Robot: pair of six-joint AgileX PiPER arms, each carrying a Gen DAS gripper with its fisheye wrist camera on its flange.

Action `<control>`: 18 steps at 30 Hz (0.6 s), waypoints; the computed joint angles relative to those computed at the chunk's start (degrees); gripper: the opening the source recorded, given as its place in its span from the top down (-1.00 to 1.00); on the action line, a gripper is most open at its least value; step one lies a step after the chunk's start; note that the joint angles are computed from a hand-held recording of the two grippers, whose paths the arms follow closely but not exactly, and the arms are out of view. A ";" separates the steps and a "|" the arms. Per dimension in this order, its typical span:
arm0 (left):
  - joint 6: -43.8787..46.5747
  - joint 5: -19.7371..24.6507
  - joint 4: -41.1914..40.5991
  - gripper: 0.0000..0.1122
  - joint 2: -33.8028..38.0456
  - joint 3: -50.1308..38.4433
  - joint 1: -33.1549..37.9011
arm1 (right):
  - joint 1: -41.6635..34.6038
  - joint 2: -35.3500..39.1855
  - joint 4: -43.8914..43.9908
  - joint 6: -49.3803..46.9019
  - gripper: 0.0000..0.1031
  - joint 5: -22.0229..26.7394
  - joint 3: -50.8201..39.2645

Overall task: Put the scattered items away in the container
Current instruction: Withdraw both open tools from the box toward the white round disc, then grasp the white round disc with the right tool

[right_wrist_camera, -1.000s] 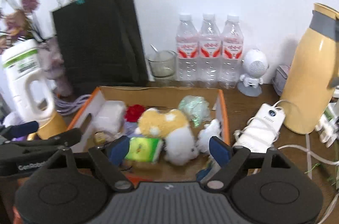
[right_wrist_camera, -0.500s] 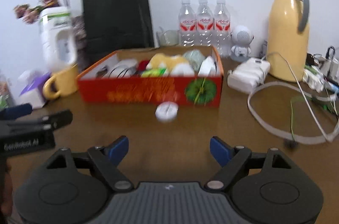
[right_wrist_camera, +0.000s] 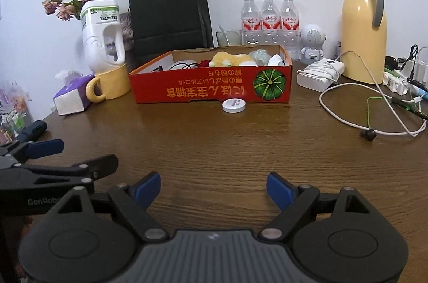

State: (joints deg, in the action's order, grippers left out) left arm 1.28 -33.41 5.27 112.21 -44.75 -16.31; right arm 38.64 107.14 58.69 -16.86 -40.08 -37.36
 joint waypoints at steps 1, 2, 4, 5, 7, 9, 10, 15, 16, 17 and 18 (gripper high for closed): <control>-0.22 0.90 0.20 -0.84 0.49 -0.97 0.00 | -0.71 0.42 -0.69 -0.09 -0.67 0.41 -0.43; -0.41 1.85 0.51 -0.84 1.08 -2.06 0.08 | -1.51 1.01 -1.07 -0.65 -0.67 0.69 -1.24; 0.14 4.19 -0.17 -0.84 2.38 -4.90 -0.02 | -3.63 1.94 -2.51 -1.77 -0.67 1.81 -2.81; -0.59 5.15 0.38 -0.84 3.17 -6.52 0.17 | -4.85 2.58 -3.57 -2.12 -0.67 2.19 -3.84; -5.20 7.86 5.03 -0.84 4.91 -10.44 1.13 | -7.62 4.02 -4.76 -4.12 -0.64 3.80 -6.76; -7.05 12.95 6.11 -0.84 6.99 -15.81 1.34 | -10.77 5.76 -6.04 -6.15 -0.57 6.55 -10.43; -6.41 14.99 5.24 -0.84 7.93 -18.10 1.29 | -11.94 6.38 -6.71 -6.52 -0.55 7.69 -11.83; -14.05 22.67 13.95 -0.84 11.71 -28.16 1.88 | -16.61 10.85 -6.78 -12.03 -0.53 13.29 -21.05; -16.64 23.60 17.04 -0.84 12.44 -29.94 1.97 | -17.28 11.67 -6.16 -13.65 -0.52 14.42 -22.78; -20.59 24.58 21.75 -0.84 13.26 -31.97 2.06 | -18.04 12.78 -5.00 -15.85 -0.51 15.64 -25.02; -24.57 25.59 26.08 -0.84 14.10 -33.94 2.06 | -18.67 13.65 -4.42 -17.07 -0.50 16.50 -26.60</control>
